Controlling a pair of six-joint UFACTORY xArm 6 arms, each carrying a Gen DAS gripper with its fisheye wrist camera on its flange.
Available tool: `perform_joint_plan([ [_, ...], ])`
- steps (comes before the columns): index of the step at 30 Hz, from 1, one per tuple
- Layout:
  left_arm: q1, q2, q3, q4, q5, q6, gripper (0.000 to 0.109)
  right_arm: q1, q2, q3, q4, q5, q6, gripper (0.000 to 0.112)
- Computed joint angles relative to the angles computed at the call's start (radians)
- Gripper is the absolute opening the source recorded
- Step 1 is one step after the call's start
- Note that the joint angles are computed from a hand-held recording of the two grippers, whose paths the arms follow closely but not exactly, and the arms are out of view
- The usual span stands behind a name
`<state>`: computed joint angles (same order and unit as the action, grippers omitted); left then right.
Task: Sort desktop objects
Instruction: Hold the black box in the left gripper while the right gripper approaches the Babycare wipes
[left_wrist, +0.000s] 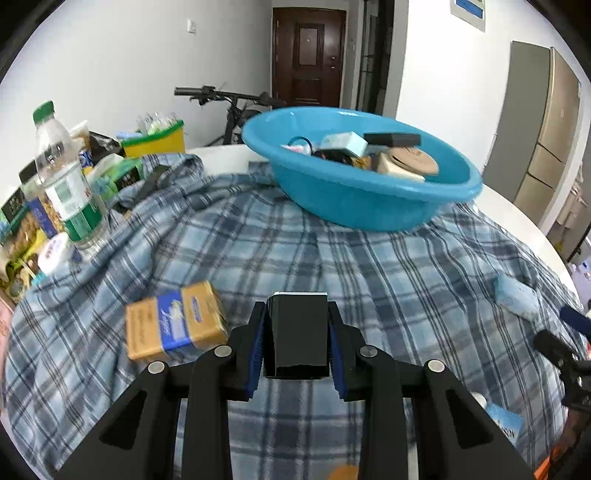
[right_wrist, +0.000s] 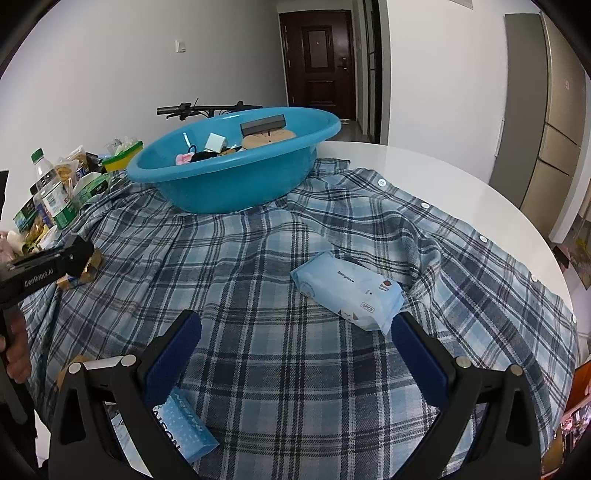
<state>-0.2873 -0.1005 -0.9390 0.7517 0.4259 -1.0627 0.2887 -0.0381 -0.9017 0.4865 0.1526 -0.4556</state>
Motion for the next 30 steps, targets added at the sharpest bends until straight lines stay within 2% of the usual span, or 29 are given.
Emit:
perform_joint_plan([
  [7,-0.017,-0.007,0.034,-0.037,-0.003,0.029,0.032,-0.003,-0.007,0.003,0.029,0.021,-0.029,0.102],
  [12,-0.013,-0.013,0.045,-0.046,-0.010,0.033,0.032,-0.004,0.002,0.004,-0.041,-0.003,0.026,0.102],
  [20,-0.018,0.001,0.031,-0.061,-0.010,0.053,0.032,-0.054,0.122,-0.113,-0.271,0.026,0.242,0.102],
  [23,-0.019,0.011,0.024,-0.077,-0.012,0.067,0.032,-0.073,0.174,-0.167,-0.432,0.050,0.383,0.102],
  [30,-0.018,0.026,0.013,-0.090,-0.021,0.078,0.032,-0.088,0.256,-0.268,-0.559,0.119,0.529,0.102],
])
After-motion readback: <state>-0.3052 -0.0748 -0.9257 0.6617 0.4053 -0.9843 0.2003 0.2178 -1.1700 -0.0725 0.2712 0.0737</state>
